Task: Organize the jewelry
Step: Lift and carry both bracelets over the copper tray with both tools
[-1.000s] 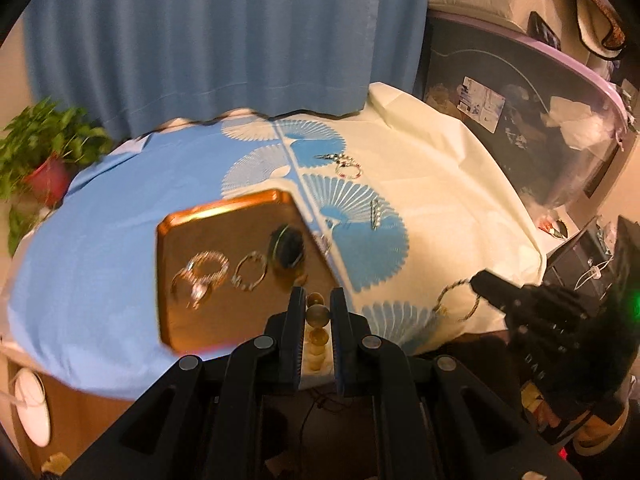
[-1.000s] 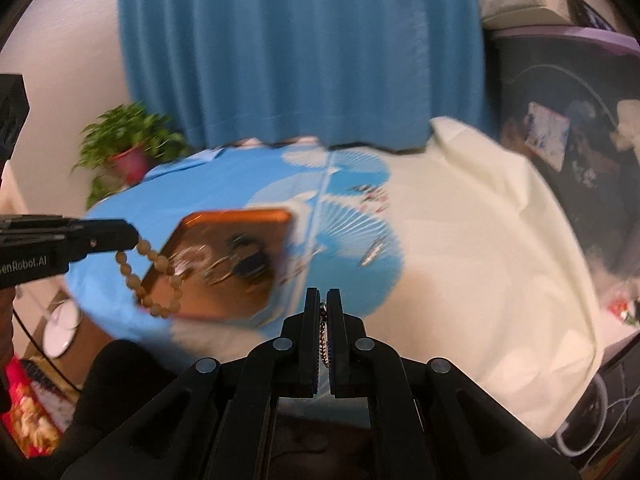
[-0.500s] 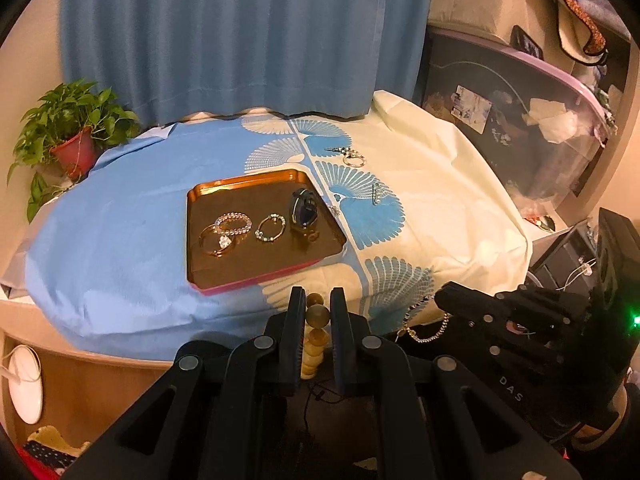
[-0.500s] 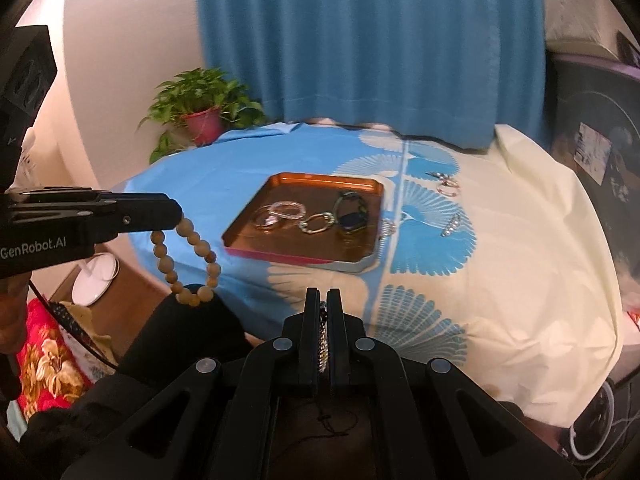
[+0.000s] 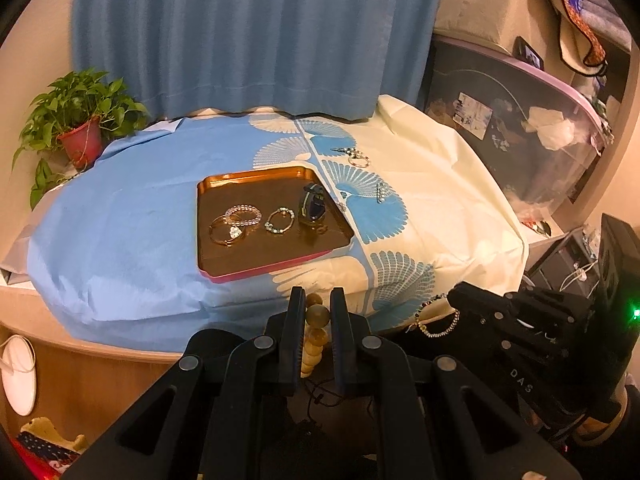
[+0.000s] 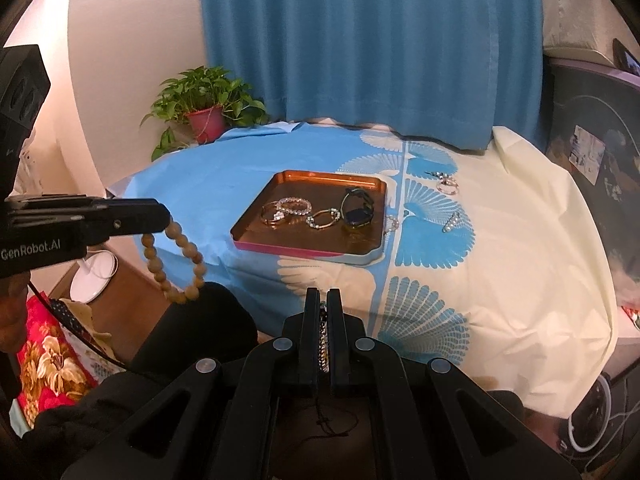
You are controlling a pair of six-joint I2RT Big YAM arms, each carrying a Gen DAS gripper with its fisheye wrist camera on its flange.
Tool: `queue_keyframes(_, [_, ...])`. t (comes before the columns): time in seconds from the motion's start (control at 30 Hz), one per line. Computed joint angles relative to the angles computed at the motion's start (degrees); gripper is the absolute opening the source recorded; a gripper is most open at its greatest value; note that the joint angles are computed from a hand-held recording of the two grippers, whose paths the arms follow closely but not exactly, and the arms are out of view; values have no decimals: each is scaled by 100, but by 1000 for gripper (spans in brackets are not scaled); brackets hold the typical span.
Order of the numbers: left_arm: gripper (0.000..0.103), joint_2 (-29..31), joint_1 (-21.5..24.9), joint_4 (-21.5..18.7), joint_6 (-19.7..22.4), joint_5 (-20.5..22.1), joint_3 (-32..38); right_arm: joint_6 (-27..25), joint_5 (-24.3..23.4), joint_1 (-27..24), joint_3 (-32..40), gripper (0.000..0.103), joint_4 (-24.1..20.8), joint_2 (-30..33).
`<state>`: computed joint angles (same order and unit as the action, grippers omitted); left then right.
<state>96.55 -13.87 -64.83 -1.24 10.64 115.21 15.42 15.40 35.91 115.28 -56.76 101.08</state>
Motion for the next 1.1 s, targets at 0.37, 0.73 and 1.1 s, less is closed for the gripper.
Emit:
queue_keyframes(0.37, [10, 173, 158, -4, -33, 54, 189, -33, -65, -46, 326, 3, -199, 254])
queue_keyframes(0.73, [10, 615, 316, -182, -79, 196, 753, -63, -113, -124, 795, 3, -424, 625])
queue_keyframes(1.1, [10, 1393, 391, -557, -52, 324, 1913, -137, -168, -227, 1805, 3, -770, 1306])
